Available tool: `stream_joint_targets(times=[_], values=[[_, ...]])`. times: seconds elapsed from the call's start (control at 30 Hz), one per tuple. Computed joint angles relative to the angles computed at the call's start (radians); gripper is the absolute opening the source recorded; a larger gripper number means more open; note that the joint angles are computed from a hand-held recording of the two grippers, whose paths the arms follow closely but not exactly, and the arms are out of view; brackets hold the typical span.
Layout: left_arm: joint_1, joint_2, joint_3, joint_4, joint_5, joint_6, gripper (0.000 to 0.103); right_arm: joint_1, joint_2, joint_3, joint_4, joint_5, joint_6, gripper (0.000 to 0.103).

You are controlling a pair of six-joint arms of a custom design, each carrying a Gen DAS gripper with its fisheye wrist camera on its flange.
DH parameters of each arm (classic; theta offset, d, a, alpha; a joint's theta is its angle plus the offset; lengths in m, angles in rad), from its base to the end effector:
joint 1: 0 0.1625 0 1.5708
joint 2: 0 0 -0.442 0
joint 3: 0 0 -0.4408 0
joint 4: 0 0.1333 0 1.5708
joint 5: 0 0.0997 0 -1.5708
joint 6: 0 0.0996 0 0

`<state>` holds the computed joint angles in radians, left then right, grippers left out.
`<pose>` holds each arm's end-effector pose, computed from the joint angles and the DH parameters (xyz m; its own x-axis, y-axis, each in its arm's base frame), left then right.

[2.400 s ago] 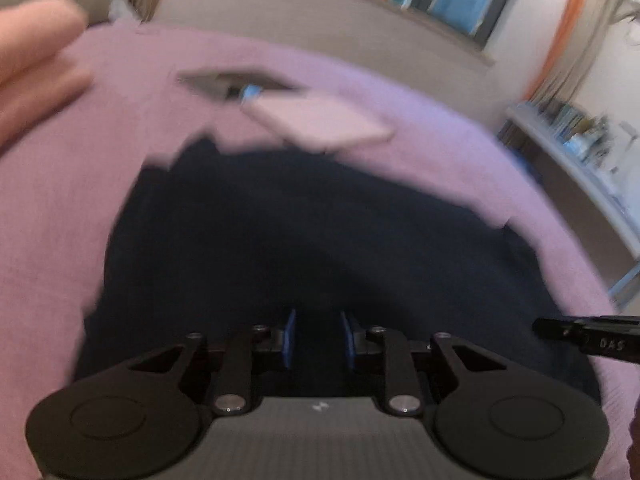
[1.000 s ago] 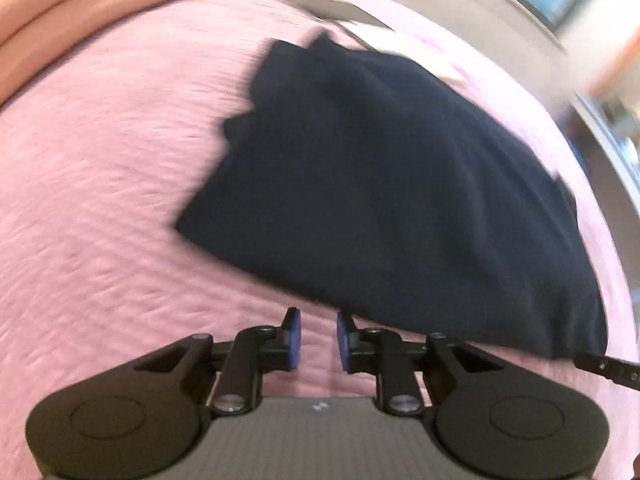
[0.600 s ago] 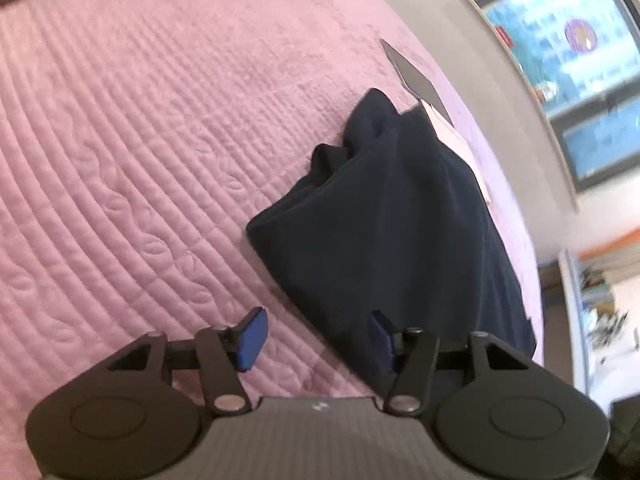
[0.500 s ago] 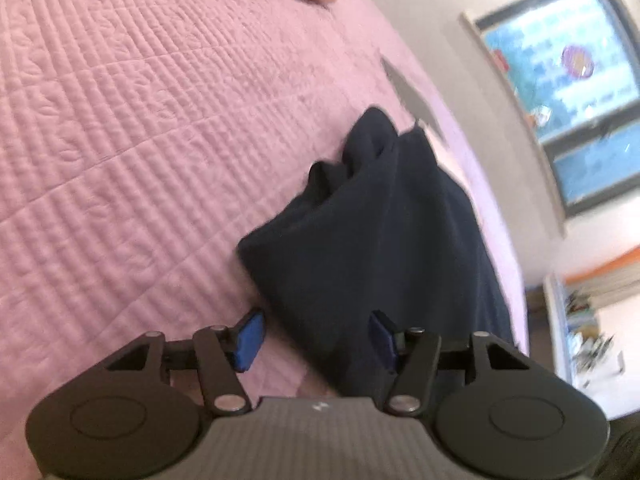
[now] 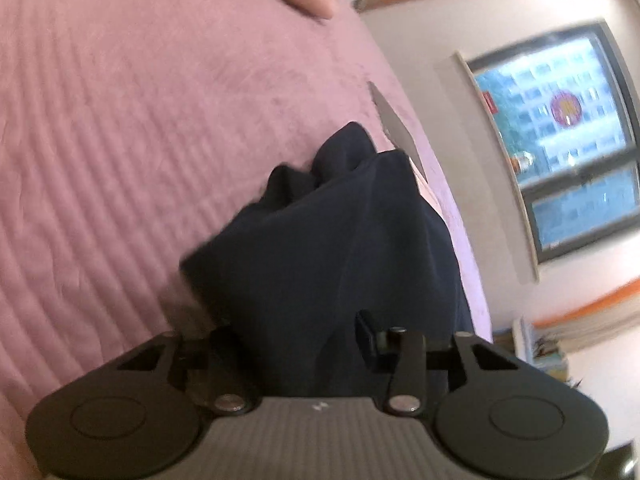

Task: Fold large clothes

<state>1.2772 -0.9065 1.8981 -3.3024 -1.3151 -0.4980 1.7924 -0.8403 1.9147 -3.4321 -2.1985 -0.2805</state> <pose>-0.0371 -0.6703 0.1377 -0.9590 -0.2351 0.1580 -0.2782 0.6768 -0.6816 0.2120 -0.6004 0.1178 -0.8036 0.0283 0.5945 -0.3930 0.7249 -0.5657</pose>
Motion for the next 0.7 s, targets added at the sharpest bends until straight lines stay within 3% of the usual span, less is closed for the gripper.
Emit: stream_joint_targets(times=[0.17, 0.27, 0.4, 0.57, 0.7], values=[[0.003, 0.066, -0.071, -0.031, 0.014, 0.002, 0.041, 0.004, 0.025, -0.019, 0.015, 0.007, -0.014, 0.016], [-0.004, 0.099, -0.131, -0.001, 0.049, 0.021, 0.02, -0.001, 0.056, -0.046, 0.038, -0.007, -0.009, 0.016], [-0.059, 0.089, -0.13, -0.019, 0.094, 0.193, 0.01, -0.017, 0.061, -0.036, 0.009, 0.032, 0.024, 0.017], [-0.126, 0.083, -0.165, -0.004, -0.069, 0.385, 0.01, -0.057, 0.025, -0.003, 0.0, 0.139, 0.127, 0.016], [-0.187, 0.132, -0.225, 0.069, -0.181, 0.523, 0.01, -0.054, 0.005, 0.027, -0.064, 0.135, 0.172, 0.016]])
